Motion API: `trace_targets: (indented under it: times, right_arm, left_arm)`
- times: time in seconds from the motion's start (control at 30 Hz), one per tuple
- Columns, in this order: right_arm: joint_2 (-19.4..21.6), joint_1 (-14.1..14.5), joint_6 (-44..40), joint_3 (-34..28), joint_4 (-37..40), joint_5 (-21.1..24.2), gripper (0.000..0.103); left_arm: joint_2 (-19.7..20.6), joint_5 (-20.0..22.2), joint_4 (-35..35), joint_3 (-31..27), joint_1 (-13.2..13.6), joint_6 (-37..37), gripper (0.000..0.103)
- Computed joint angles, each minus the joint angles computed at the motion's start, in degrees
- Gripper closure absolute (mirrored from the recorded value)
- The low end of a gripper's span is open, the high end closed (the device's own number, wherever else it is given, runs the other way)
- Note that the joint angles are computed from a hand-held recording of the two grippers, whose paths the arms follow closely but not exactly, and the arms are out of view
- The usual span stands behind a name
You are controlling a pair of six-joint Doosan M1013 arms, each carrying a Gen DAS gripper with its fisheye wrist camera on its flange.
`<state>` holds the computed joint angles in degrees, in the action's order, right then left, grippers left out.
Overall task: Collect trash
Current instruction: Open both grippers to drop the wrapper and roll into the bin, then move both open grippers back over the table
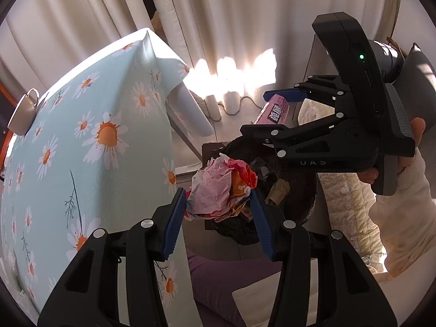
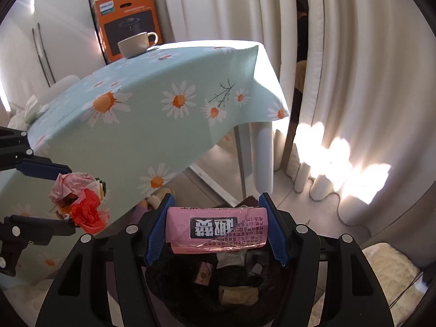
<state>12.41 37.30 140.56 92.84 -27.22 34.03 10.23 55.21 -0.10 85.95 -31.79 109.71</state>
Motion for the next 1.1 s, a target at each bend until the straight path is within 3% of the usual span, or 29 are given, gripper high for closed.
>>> trace_targets:
  times: [0.07,0.1,0.13,0.2,0.27,0.33,0.63,0.73,0.87,0.97,1.1]
  right_arm:
    - [0.3,-0.6,-0.7,0.4,2.0,0.7,0.043]
    - [0.4,-0.8,-0.7,0.7,2.6,0.9,0.043]
    - [0.4,-1.0,-0.5,0.9,2.9,1.1,0.043]
    - [0.5,-1.0,0.9,1.1,2.0,2.4,0.040]
    - [0.9,-0.7,2.4,0.8,-0.1,4.7,0.023]
    - [1.2,-0.4,4.9,0.7,-3.4,6.9,0.018]
    - [1.9,0.1,4.1,0.4,-4.1,8.3,0.017]
    - [1.4,-0.2,2.4,0.8,-1.6,6.0,0.017]
    - [0.4,0.1,4.9,1.5,-3.9,3.7,0.017]
    - [-0.4,-0.7,0.6,2.3,2.0,-0.8,0.017]
    - [0.0,0.0,0.0,1.0,2.0,0.8,0.015]
  left_arm:
    - [0.8,0.7,-0.2,-0.7,-0.5,0.6,0.053]
    - [1.2,1.3,-0.4,-1.0,-0.6,1.4,0.047]
    - [1.4,1.3,-0.4,-1.0,-0.8,1.8,0.030]
    - [0.9,-0.8,0.2,-0.2,-1.2,1.6,0.011]
    - [0.7,-1.0,-1.4,-0.1,-1.0,3.0,0.010]
    - [0.7,-0.8,-2.2,-0.2,-0.8,3.0,0.009]
    - [-0.5,-3.1,-2.7,0.9,1.0,-2.4,0.008]
    - [-1.3,-4.2,-1.9,1.3,1.4,-3.6,0.008]
    - [-2.8,-6.4,-1.2,2.4,1.8,-4.4,0.008]
    - [-4.0,-8.5,-0.9,3.5,2.4,-5.3,0.008]
    - [-5.5,-9.5,-0.2,4.6,3.6,-7.5,0.006]
